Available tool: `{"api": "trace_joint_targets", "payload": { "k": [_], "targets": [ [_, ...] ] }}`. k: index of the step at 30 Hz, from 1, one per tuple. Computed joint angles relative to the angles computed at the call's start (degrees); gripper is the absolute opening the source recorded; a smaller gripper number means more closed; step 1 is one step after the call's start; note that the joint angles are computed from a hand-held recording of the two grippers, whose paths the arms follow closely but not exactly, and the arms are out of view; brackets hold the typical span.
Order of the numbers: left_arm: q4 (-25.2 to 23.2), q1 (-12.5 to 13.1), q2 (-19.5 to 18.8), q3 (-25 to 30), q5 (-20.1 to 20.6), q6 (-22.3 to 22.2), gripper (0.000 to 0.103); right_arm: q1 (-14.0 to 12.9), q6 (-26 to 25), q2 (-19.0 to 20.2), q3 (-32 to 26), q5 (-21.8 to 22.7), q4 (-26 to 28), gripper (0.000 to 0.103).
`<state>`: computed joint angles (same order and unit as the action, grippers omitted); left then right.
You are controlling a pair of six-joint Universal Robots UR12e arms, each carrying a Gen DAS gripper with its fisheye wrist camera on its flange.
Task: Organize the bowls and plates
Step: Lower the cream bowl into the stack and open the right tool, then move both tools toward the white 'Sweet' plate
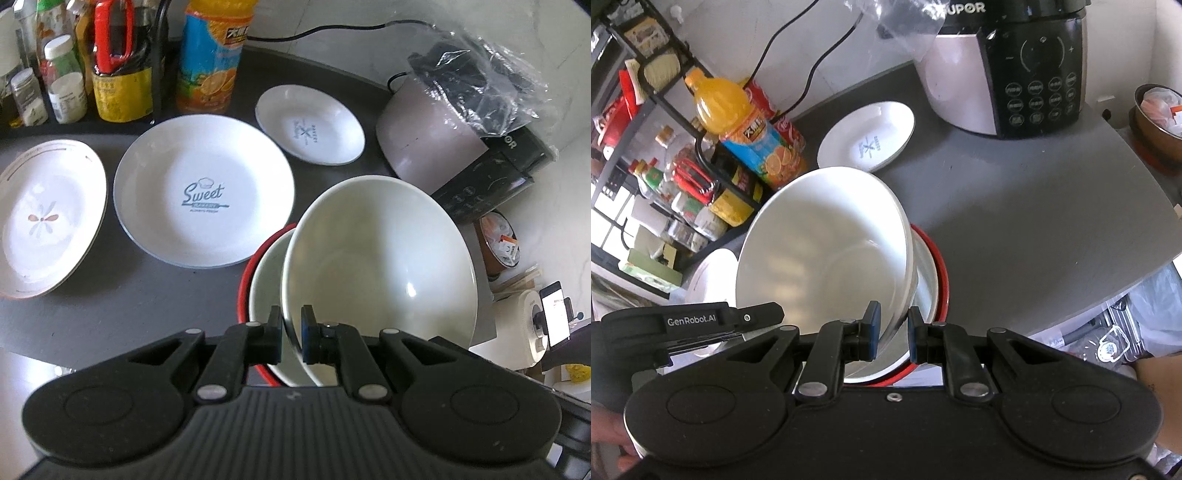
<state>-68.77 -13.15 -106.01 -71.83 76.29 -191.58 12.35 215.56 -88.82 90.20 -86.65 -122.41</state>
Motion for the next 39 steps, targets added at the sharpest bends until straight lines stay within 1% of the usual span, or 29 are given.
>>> {"api": "trace_joint_targets", "payload": {
  "k": [12,15,17,18,19,21,23,24,27,28,29,30,31,32,34,36,39],
  "targets": [
    [-2.33,0.29,-0.15,-0.46,1.10,-0.92,0.008,0.47,-2.97,1.40,-1.36,0.25,3.47,0.017],
    [-1.91,0.28,-0.18,-0.69,0.97,-1.05,0.009,0.27,-4.31,1.59,-1.31,0.82,3.60,0.024],
    [-2.44,0.05,-0.51,-0.18,1.45,-1.06,0.010,0.32,-4.88,1.81,-1.69,0.55,4.20,0.037],
    [-2.58,-0.09,-0.63,0.02,1.74,-0.89,0.011,0.44,-5.13,1.91,-1.95,-0.10,4.37,0.039],
    [-2.23,-0.33,-0.63,0.05,2.45,-0.96,0.012,0.39,-5.39,1.83,-1.88,-0.15,3.78,0.044],
    [-2.70,-0.82,-0.88,0.65,4.04,-0.71,0.012,0.22,-6.18,1.63,-1.65,0.13,2.29,0.047],
    [-3.84,-1.23,-1.31,1.58,5.60,-0.91,0.015,0.02,-7.24,1.58,-1.69,-0.23,1.48,0.052],
    [-3.77,-1.32,-1.35,1.65,5.96,-1.30,0.016,-0.16,-7.59,1.49,-1.59,-0.18,1.00,0.053],
    [-3.47,-1.58,-1.43,1.82,7.00,-2.69,0.019,-1.24,-8.38,1.01,-0.97,1.59,-0.02,0.059],
    [-3.81,-1.74,-1.59,2.14,7.54,-3.20,0.022,-1.63,-8.49,0.81,-0.70,2.23,-0.28,0.063],
    [-4.15,-1.98,-1.78,2.57,8.32,-3.85,0.028,-2.03,-8.65,0.67,-0.46,2.80,-0.63,0.065],
    [-4.16,-2.16,-1.86,2.78,9.15,-4.44,0.037,-2.49,-9.00,0.49,-0.19,3.42,-0.91,0.065],
    [-3.97,-2.32,-1.90,2.91,9.83,-5.18,0.041,-2.90,-9.34,0.37,-0.05,4.13,-0.93,0.065],
    [-3.27,-2.40,-1.81,2.82,10.16,-6.29,0.050,-3.38,-9.60,0.24,0.08,5.15,-0.93,0.065],
    [-1.94,-2.62,-1.66,2.65,10.71,-7.88,0.059,-4.47,-10.30,0.00,0.44,7.76,-1.46,0.067],
    [-1.54,-3.15,-1.75,2.94,12.67,-9.05,0.069,-5.21,-11.32,-0.03,0.55,9.16,-1.78,0.070],
    [-1.05,-3.76,-1.70,3.07,15.38,-11.63,0.072,-6.16,-12.88,0.13,0.50,10.71,-2.18,0.071]
  ]
}}
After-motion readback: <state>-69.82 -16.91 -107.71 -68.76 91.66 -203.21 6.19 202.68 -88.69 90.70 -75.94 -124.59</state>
